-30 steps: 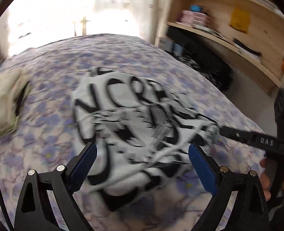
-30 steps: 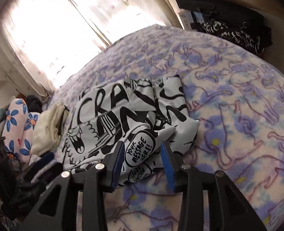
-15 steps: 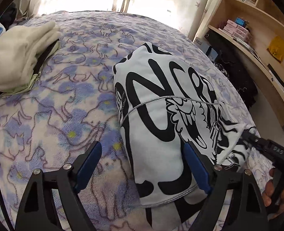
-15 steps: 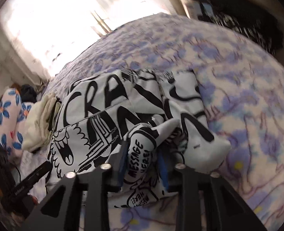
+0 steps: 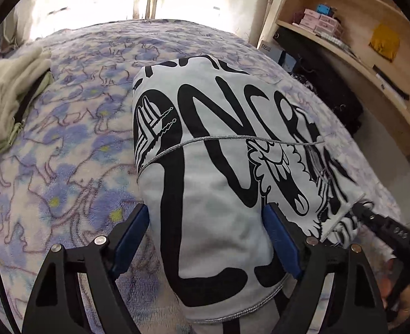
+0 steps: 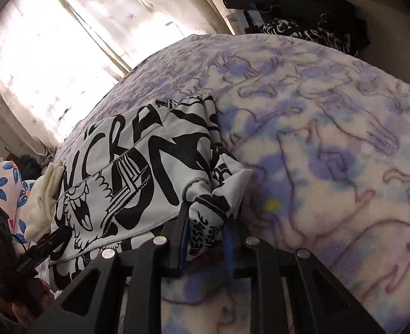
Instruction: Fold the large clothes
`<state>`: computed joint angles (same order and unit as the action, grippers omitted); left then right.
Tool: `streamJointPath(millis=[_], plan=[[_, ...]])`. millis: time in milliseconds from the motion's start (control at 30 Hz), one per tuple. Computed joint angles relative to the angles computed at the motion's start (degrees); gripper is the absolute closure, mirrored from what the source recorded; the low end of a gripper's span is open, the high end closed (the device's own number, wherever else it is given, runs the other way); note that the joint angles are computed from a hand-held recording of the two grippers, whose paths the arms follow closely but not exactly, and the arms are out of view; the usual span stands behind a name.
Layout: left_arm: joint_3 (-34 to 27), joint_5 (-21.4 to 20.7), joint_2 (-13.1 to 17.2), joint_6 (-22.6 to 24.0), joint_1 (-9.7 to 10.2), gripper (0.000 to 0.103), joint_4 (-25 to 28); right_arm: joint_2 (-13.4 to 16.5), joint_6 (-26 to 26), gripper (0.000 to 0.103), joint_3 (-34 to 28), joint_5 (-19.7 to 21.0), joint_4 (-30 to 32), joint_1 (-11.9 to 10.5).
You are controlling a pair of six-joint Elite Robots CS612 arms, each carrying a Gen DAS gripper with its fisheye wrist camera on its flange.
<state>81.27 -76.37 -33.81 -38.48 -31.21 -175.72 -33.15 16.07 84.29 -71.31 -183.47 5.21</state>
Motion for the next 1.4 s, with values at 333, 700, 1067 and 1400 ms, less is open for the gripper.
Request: streamJointPath(millis=[333, 700, 1067, 1400], plan=[[0.87, -5.86, -1.1, -3.46, 1.55, 0.02, 0.63, -3.43, -5.32, 0.069, 1.25, -2.86, 4.65, 0.3], [-0.74, -8.7, -1.28, -3.09, 4.45, 0.02, -1.27, 0.59, -11.55, 0.054, -12.78, 4.06, 18.45, -0.27], [-5.86, -24.34, 4.3, -12.33, 8.23, 0.019, -4.39, 10.54, -14.07, 0.056, -31.92, 16.01, 43.81, -1.01], [-10.0, -14.15, 3.6, -6.98, 5.51, 0.016, 8.3, 8.21, -13.93, 0.101, -25.5, 3.51, 31.85, -0.21]])
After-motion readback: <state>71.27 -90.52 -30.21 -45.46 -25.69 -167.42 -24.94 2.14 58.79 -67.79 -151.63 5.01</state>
